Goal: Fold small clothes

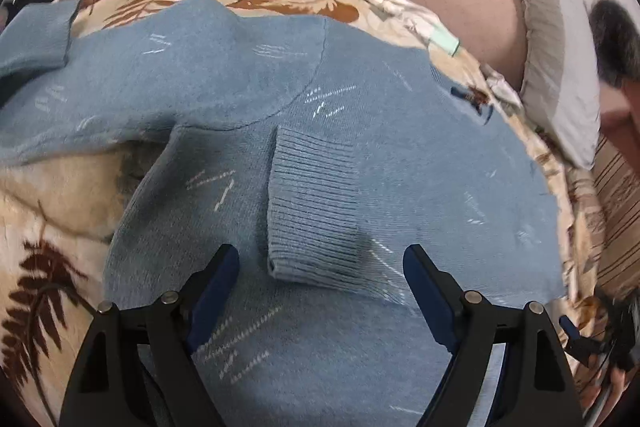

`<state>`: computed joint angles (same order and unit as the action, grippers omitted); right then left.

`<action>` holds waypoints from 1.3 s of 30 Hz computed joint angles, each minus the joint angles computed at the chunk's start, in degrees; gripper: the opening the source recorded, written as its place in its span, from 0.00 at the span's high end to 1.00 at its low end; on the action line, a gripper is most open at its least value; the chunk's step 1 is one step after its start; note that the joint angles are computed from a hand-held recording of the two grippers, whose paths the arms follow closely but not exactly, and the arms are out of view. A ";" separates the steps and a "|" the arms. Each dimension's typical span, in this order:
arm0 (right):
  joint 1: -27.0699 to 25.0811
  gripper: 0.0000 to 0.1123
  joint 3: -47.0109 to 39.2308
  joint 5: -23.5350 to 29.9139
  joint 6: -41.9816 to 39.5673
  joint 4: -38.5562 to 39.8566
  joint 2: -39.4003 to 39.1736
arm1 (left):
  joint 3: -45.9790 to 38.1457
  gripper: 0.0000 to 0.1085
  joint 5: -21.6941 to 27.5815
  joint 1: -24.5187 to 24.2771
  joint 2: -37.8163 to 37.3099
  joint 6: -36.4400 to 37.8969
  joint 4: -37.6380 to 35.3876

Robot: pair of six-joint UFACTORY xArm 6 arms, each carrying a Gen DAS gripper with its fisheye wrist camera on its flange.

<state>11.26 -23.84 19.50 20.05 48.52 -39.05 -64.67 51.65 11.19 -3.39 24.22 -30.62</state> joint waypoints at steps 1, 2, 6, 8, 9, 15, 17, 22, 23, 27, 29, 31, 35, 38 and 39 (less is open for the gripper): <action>-1.07 0.22 -0.62 2.76 1.32 -5.32 -1.56 | 0.56 0.22 -0.98 -0.29 -0.37 0.65 -0.44; -1.46 0.22 -1.27 3.12 3.71 -11.31 -2.69 | 1.10 0.22 -2.18 -0.78 -0.66 0.98 0.67; -4.92 0.23 -11.41 -0.05 -5.80 -13.65 7.33 | 2.24 0.22 -6.49 -4.21 0.35 -3.15 11.37; -7.97 0.34 -18.86 2.75 -11.51 -13.31 17.01 | 2.40 0.22 -6.93 -5.31 0.13 -5.06 15.31; -9.19 0.49 -23.46 5.15 -11.06 -15.74 22.50 | 2.27 0.22 -6.88 -5.51 0.19 -5.59 16.13; -10.73 0.75 -35.86 10.21 -8.55 -24.16 37.93 | 0.31 0.22 -5.27 -5.52 1.42 -5.97 16.54; -10.09 0.93 -36.61 10.24 -8.78 -27.72 37.47 | -0.04 0.22 -5.51 -5.56 1.80 -6.31 16.77; -11.64 0.93 -32.96 8.10 -0.06 -36.82 36.46 | 0.54 0.22 -6.12 -6.09 1.26 -7.55 17.91; -11.99 0.91 -31.19 5.70 -3.18 -32.16 36.08 | -0.06 0.22 -5.27 -5.91 1.42 -7.17 17.40; -12.04 0.70 -27.42 2.60 -11.04 -18.37 32.32 | -1.14 0.22 -4.58 -3.84 0.55 -4.14 12.44; -11.66 0.70 -24.78 1.59 -9.84 -20.10 28.24 | -1.33 0.22 -5.09 -2.70 -0.10 -3.01 10.21; -9.98 0.70 -22.29 0.94 -16.27 -13.25 23.81 | -2.48 0.22 -4.09 -1.50 0.09 -1.97 7.07; -8.66 0.61 -18.72 13.40 -33.67 10.03 15.57 | -4.46 0.22 -0.35 -0.53 0.81 0.23 2.34; -8.25 0.46 -15.03 14.90 -35.06 12.04 18.18 | -4.65 0.22 1.05 -1.57 1.05 2.43 1.64; -8.82 0.63 -13.26 13.96 -33.36 13.07 18.40 | -5.45 0.22 1.54 -2.39 2.22 1.74 4.39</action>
